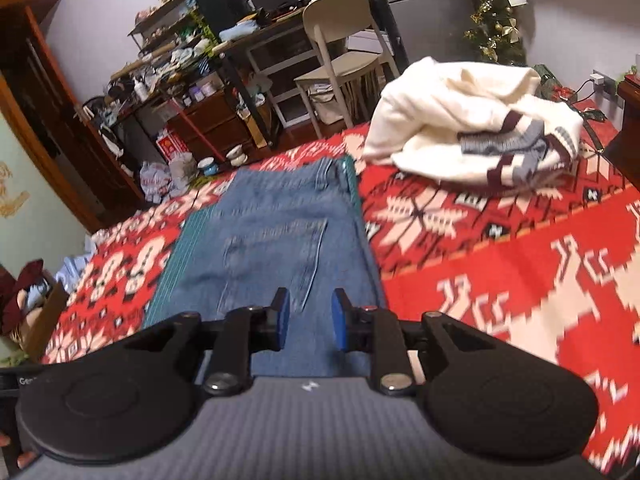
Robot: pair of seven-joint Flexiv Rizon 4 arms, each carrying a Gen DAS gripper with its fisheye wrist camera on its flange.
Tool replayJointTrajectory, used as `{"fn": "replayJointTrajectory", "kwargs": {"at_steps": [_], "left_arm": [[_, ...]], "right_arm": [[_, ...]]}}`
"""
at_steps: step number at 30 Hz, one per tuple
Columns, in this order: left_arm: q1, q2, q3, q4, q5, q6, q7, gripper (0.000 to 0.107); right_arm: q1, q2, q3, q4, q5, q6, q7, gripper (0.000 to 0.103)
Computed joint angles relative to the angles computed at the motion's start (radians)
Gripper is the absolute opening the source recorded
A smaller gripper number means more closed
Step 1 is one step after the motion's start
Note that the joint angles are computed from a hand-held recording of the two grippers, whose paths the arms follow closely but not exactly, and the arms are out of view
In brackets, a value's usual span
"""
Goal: Fold clothes
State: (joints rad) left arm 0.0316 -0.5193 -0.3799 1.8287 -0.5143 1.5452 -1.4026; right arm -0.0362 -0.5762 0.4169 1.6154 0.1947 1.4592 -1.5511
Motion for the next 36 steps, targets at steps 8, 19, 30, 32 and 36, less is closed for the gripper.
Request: {"fn": "replayJointTrajectory", "kwargs": {"at_steps": [8, 19, 30, 32, 36], "left_arm": [[-0.156, -0.008, 0.221, -0.042, 0.108, -0.086, -0.125, 0.028], [-0.123, -0.009, 0.186, -0.032, 0.108, -0.081, -0.148, 0.028], [-0.12, -0.014, 0.18, -0.037, 0.115, -0.072, -0.144, 0.028], [-0.113, -0.011, 0.169, -0.03, 0.109, -0.056, -0.141, 0.028], [-0.087, -0.007, 0.134, -0.011, 0.093, -0.015, -0.135, 0.028]], "right_arm": [[0.032, 0.028, -0.039, 0.043, 0.002, -0.014, 0.05, 0.033], [0.036, 0.014, -0.05, 0.024, -0.005, -0.015, 0.07, 0.033], [0.042, 0.007, -0.062, 0.02, -0.025, -0.016, 0.106, 0.033], [0.031, 0.005, -0.056, 0.014, -0.016, -0.021, 0.114, 0.033], [0.0, 0.0, -0.041, -0.01, 0.017, -0.061, 0.136, 0.033]]}}
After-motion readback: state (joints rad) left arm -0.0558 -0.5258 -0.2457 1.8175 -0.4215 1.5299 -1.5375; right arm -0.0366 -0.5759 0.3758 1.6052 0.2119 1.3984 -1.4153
